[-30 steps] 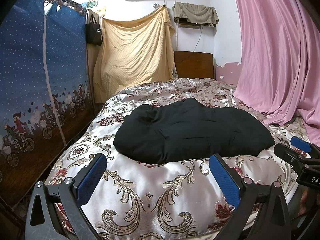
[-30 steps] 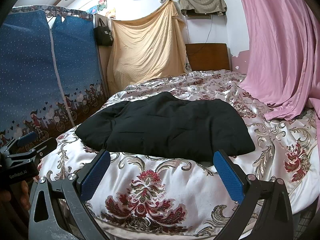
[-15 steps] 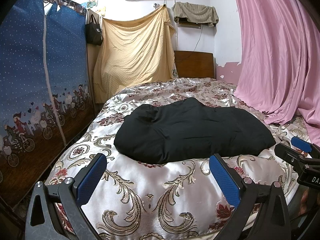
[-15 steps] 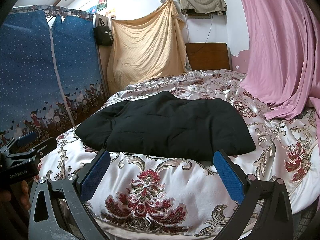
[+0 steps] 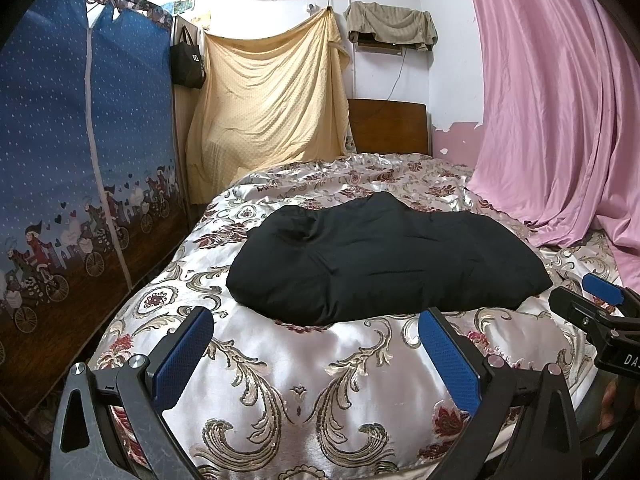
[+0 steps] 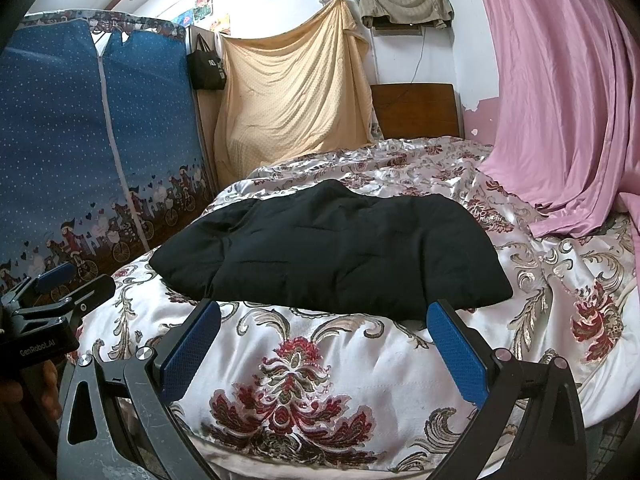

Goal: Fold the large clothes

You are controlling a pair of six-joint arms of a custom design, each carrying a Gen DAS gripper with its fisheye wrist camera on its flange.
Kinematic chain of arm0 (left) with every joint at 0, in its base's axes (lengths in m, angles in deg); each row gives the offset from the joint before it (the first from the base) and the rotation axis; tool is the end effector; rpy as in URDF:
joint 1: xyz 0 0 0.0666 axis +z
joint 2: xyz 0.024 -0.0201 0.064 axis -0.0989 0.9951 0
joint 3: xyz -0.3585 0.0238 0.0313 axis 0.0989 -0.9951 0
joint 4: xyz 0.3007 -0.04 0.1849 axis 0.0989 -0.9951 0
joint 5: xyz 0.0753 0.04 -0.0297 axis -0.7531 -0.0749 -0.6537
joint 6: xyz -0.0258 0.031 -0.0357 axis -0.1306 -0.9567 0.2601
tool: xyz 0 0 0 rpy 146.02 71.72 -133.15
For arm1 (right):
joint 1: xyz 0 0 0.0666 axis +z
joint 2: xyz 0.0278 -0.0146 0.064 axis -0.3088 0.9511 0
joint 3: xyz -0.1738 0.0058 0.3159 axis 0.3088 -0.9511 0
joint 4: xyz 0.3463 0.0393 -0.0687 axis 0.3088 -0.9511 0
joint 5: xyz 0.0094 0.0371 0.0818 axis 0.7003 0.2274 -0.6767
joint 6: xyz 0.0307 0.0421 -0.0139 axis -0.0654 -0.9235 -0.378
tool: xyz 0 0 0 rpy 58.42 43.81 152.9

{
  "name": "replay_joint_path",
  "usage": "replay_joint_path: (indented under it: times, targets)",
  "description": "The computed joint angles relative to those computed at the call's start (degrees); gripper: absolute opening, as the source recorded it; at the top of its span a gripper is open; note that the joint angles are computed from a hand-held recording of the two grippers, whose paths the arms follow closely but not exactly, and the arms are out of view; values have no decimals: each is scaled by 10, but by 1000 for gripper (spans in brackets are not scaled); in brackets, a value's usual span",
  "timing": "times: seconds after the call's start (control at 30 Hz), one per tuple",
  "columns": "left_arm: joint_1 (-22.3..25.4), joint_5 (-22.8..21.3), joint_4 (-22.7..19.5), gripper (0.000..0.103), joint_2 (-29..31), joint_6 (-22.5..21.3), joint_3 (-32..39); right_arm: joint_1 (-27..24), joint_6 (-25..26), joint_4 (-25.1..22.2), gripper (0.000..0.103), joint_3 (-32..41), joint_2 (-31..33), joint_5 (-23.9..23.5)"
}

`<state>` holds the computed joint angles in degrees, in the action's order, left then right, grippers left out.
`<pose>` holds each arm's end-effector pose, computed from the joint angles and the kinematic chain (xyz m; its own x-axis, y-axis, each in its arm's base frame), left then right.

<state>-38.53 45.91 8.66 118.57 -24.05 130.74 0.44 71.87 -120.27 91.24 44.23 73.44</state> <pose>0.4799 -0.2932 0.6191 -0.4324 0.0367 -0.9009 0.1013 0.9948 -0.0081 0.4829 0.1511 0.6265 -0.4244 0.0845 -0.9015 -0.0011 0.9956 0.0938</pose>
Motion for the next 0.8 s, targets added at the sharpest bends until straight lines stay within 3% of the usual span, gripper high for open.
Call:
replay_joint_path:
  times: [0.13,0.4,0.8]
  targets:
    - [1,4,0,103,0,1,0,1,-2,0,102,0,0,2]
    - [-1,2,62,103,-49,-4,-97,3,-5,7,101,-8,-2,5]
    - [-3,-7,65,103,-48,-1,-95,3,-7,2,102,-5,1,4]
